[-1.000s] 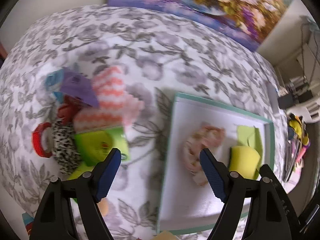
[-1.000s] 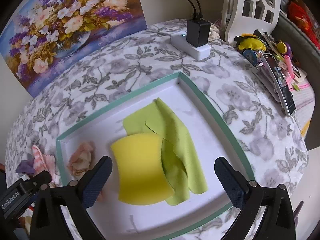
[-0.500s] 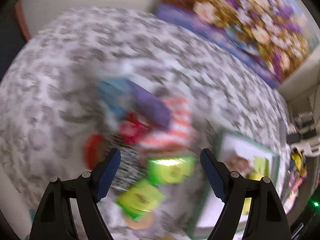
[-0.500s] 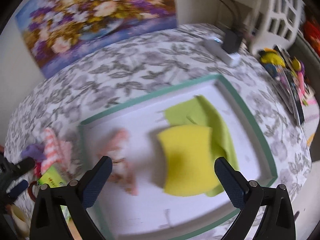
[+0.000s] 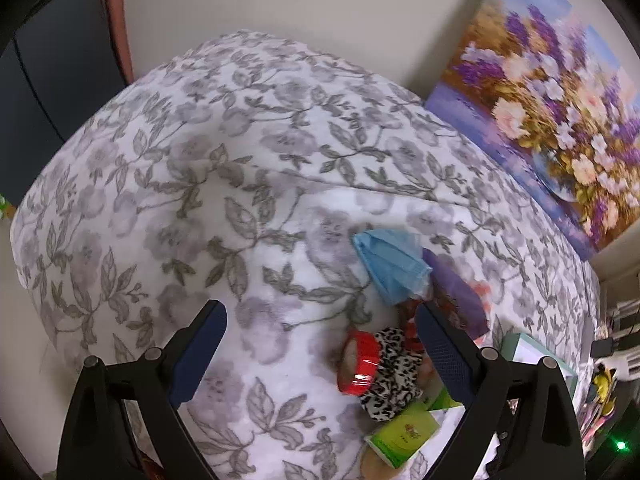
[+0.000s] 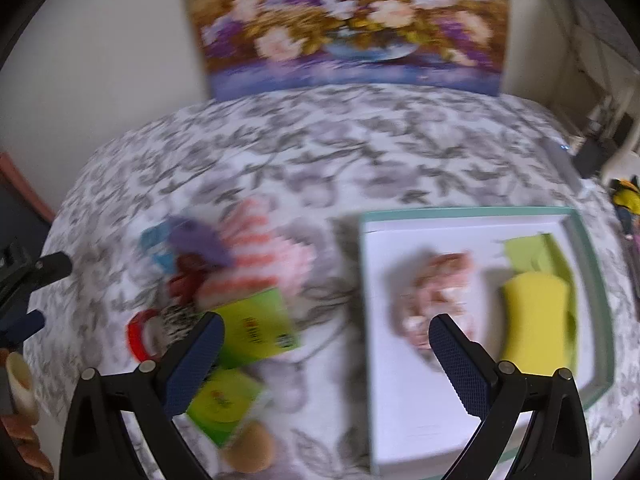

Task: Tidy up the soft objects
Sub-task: 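Move left tool back to the red tape roll and leopard scrunchie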

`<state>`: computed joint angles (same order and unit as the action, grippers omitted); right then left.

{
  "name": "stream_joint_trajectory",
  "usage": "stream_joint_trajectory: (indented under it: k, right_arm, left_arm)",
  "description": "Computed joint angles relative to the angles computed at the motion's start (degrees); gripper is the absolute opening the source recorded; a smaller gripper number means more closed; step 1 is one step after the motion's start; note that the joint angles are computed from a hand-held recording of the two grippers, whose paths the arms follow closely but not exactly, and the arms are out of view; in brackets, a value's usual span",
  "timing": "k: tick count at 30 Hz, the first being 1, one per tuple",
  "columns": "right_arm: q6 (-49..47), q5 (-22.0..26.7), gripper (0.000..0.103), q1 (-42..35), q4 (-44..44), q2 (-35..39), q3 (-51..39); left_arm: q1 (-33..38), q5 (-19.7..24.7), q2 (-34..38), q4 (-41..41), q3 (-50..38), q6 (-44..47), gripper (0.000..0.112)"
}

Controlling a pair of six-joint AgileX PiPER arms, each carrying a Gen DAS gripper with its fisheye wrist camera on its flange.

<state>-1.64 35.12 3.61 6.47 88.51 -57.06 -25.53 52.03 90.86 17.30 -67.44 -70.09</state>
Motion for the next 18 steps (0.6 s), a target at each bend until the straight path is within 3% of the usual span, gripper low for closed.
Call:
stream_joint_trajectory:
  k: [6, 12, 18]
  right_arm:
    - [-0.5, 1.0, 0.103, 3.2, 1.4, 2.9, 0.0]
    - [-0.9, 2.4, 0.103, 3.3, 2.1, 4.8, 0.0]
    - [-3.8, 4.6, 0.103, 3.3, 4.4, 6.3, -0.1]
  left_arm:
    - [3.5, -6.2, 0.6, -9.4, 3.4, 7.3, 0.095]
    - [4.8, -7.1, 6.0, -20.9, 1.9, 17.0, 0.095]
    - [4.1, -4.6, 11.5, -24.9, -1.7, 20.4, 0.095]
